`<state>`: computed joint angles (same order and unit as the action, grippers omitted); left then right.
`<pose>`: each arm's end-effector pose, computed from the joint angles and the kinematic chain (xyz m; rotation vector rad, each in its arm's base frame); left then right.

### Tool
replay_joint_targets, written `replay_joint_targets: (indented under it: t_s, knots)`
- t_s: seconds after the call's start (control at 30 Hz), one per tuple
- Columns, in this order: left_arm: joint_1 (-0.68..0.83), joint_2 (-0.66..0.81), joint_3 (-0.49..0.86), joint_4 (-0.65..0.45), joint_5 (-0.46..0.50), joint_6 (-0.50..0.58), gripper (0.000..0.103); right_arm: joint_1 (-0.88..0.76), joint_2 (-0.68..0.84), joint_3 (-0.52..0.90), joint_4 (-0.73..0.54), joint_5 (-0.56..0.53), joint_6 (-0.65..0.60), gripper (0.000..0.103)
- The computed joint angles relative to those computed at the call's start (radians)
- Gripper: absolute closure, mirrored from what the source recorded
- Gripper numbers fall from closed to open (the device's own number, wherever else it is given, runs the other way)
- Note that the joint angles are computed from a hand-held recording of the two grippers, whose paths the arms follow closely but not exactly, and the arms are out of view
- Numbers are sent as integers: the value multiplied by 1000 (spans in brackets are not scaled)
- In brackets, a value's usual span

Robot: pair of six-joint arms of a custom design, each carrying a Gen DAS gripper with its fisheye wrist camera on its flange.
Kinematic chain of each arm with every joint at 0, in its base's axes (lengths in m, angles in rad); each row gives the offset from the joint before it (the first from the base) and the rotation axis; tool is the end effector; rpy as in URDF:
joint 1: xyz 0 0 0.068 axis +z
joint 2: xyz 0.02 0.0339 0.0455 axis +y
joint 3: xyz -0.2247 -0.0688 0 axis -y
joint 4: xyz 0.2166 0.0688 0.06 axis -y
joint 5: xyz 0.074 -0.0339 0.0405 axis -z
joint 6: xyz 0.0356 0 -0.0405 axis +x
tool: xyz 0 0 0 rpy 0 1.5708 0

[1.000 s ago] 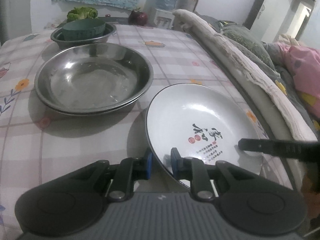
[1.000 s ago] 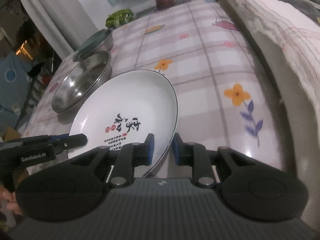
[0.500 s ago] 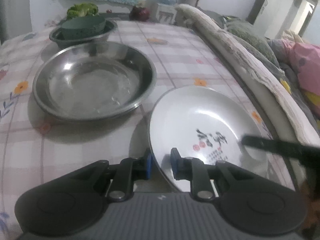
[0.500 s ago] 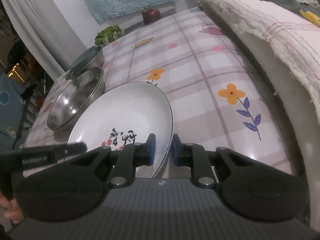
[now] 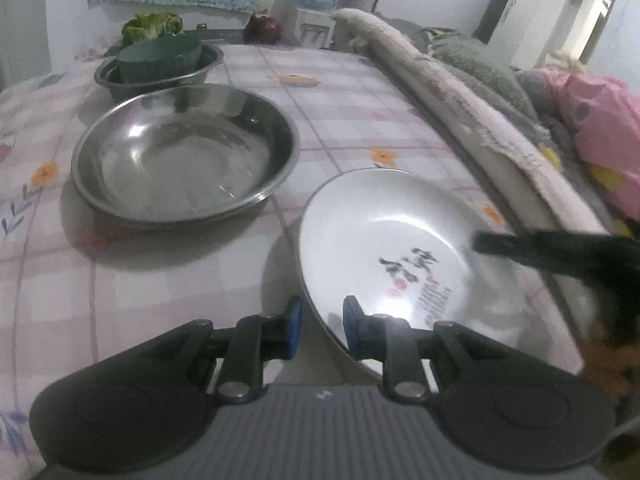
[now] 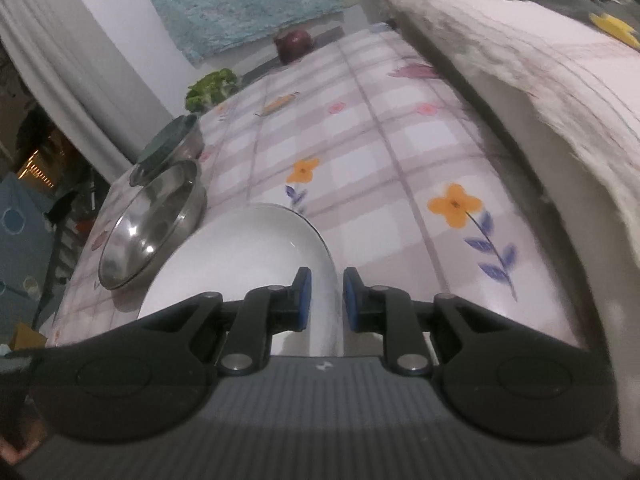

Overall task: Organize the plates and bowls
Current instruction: 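Lift the white printed plate off the table with both tools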

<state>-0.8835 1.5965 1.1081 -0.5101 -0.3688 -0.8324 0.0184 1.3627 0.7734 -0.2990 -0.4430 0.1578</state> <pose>0.2023 -0.2263 0.1994 -0.0729 2.4881 -0.2500 0.2536 0.0199 0.1805 -0.0247 2.4395 0.6215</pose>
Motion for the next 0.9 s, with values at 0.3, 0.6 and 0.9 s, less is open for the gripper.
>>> replay_joint_targets:
  t_s: [0.3, 0.6, 0.9]
  knots:
    - [4, 125, 107, -10, -97, 61, 86, -25, -113, -76, -84, -26, 8, 86]
    - [-44, 68, 102, -124, -131, -41, 91, 55, -80, -63, -29, 28, 33, 87]
    - [-33, 96, 127, -143, -107, -25, 83, 115, -63, -55, 1, 95, 20, 88]
